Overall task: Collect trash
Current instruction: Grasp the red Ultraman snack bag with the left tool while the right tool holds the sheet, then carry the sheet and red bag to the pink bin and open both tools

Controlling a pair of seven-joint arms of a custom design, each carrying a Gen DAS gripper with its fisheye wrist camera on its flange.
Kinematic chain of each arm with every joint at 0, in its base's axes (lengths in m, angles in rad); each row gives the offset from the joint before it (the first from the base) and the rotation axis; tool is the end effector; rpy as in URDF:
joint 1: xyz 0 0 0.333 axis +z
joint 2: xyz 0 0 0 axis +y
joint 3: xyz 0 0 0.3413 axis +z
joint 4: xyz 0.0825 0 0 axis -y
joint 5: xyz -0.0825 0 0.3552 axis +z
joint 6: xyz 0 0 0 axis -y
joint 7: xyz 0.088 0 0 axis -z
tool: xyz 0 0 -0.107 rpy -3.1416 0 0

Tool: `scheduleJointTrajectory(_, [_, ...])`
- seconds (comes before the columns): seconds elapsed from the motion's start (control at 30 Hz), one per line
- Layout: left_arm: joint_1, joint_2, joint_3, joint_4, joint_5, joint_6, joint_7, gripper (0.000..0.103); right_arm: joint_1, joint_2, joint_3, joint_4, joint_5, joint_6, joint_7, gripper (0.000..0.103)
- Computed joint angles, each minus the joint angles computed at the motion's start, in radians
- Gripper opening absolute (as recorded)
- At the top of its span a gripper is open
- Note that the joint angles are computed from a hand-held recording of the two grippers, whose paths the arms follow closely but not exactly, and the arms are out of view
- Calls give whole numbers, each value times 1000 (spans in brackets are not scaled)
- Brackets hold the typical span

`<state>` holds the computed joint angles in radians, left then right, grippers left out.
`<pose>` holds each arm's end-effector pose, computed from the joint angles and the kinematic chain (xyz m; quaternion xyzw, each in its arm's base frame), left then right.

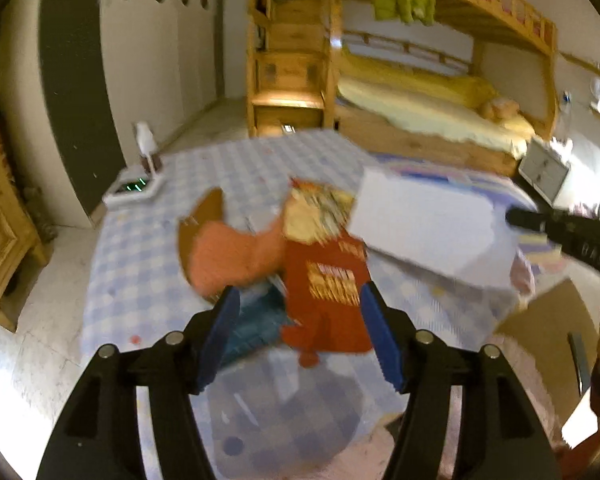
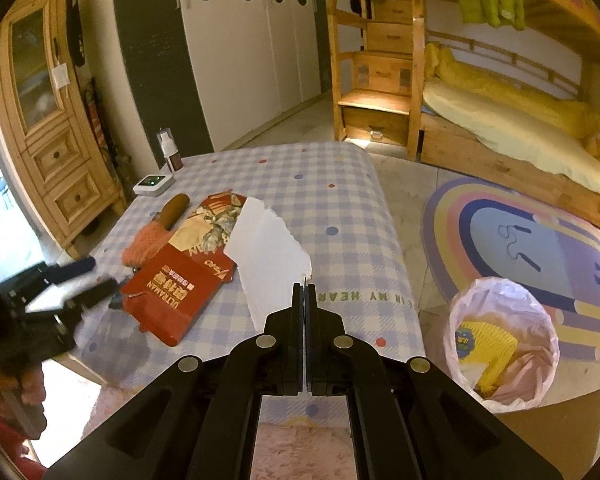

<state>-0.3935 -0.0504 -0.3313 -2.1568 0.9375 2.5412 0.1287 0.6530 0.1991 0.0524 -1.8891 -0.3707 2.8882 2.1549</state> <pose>0.3928 -0.3643 0.5018 -0.6622 0.6425 -0.2791 0.2661 0.4707 0.4250 0.5328 -0.7736 0.4928 -0.1603 0.3647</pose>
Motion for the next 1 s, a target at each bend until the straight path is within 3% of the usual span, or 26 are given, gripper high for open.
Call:
scheduleJointTrajectory(0.2, [8, 44, 25, -17, -73, 61, 0, 54, -1, -5, 1, -7, 0, -5, 2, 0])
scheduleJointTrajectory(0.47, [31, 71, 49, -14, -121, 192, 16, 28, -10, 8, 10, -1, 39, -9, -15, 0])
scheduleJointTrajectory(0.53, [28, 74, 50, -6, -119, 204, 9, 15, -12, 5, 11, -5, 53, -3, -22, 0])
scheduleJointTrajectory(0.57, [25, 73, 49, -1, -117, 200, 6, 6, -11, 2, 9, -9, 55, 2, -20, 0])
scheduleJointTrajectory(0.7, [4, 57, 34, 46, -34, 144, -11, 4, 11, -30, -42, -48, -24, 69, 85, 0])
scheduleJointTrajectory(0.83, [-25, 54, 8, 119, 57, 39, -5, 3, 29, -88, -130, -86, -264, 130, 351, 0])
scheduleJointTrajectory(1.0, [-79, 119, -11, 254, 126, -76, 80, 3, -15, -143, -144, -112, -480, 94, 563, 0])
